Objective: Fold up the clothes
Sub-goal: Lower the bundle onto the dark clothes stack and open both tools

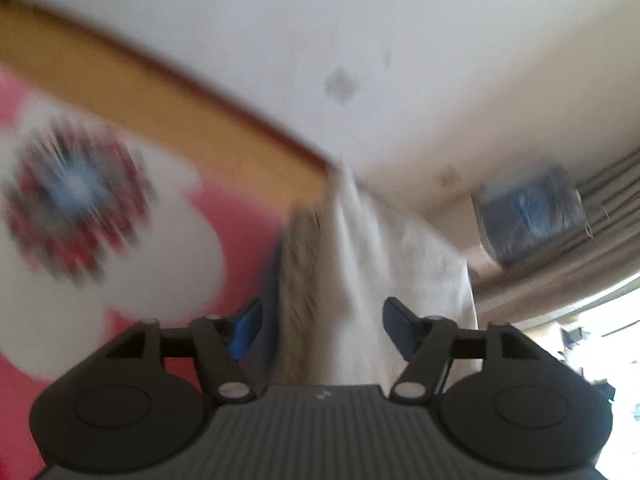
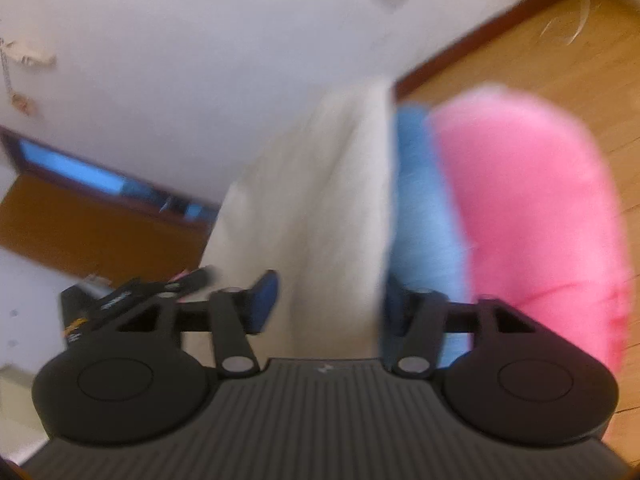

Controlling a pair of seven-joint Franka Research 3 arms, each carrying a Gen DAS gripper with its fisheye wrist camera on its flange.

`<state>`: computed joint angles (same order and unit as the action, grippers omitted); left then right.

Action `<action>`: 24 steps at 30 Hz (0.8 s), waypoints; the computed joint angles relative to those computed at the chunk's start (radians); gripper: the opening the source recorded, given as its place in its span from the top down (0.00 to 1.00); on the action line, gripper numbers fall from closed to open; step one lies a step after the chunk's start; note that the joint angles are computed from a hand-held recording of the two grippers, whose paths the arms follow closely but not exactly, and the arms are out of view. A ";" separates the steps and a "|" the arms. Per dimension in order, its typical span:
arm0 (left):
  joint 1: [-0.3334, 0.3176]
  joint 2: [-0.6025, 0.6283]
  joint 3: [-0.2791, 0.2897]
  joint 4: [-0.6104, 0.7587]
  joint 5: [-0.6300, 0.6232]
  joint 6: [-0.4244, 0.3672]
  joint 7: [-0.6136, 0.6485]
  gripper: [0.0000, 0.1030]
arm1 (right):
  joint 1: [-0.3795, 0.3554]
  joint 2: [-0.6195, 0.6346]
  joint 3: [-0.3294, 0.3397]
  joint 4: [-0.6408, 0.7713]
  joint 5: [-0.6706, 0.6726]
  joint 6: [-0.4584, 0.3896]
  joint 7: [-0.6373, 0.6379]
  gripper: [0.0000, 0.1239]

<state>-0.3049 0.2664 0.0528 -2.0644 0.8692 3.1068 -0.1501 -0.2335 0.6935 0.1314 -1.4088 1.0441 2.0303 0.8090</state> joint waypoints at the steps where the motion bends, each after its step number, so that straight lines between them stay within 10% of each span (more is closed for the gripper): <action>1: -0.055 -0.019 0.052 0.011 0.096 -0.030 -0.021 0.29 | -0.009 -0.033 -0.004 -0.036 0.014 0.036 -0.035 0.54; 3: -0.090 -0.038 0.052 0.039 0.134 -0.094 0.129 0.30 | -0.016 -0.147 0.009 -0.172 0.057 0.103 -0.231 0.56; 8: -0.015 0.035 -0.175 0.125 0.120 -0.246 0.607 0.27 | 0.056 -0.387 -0.003 -0.464 0.106 0.274 -0.747 0.61; 10: -0.065 0.057 -0.160 0.121 0.173 -0.292 0.633 0.25 | 0.111 -0.393 -0.026 -0.535 0.066 0.395 -0.878 0.61; 20: -0.069 0.066 -0.199 0.183 0.146 -0.343 0.657 0.10 | 0.151 -0.297 -0.029 -0.368 0.278 0.446 -0.847 0.70; 24: -0.100 0.091 -0.195 0.200 0.092 -0.385 0.679 0.08 | 0.302 -0.085 -0.082 -0.135 0.028 0.610 -0.445 0.70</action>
<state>-0.4047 0.3578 -0.1422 -1.8639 0.9611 2.7221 0.5288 0.0680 0.6082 0.0491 -1.5437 1.0721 2.6402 0.3636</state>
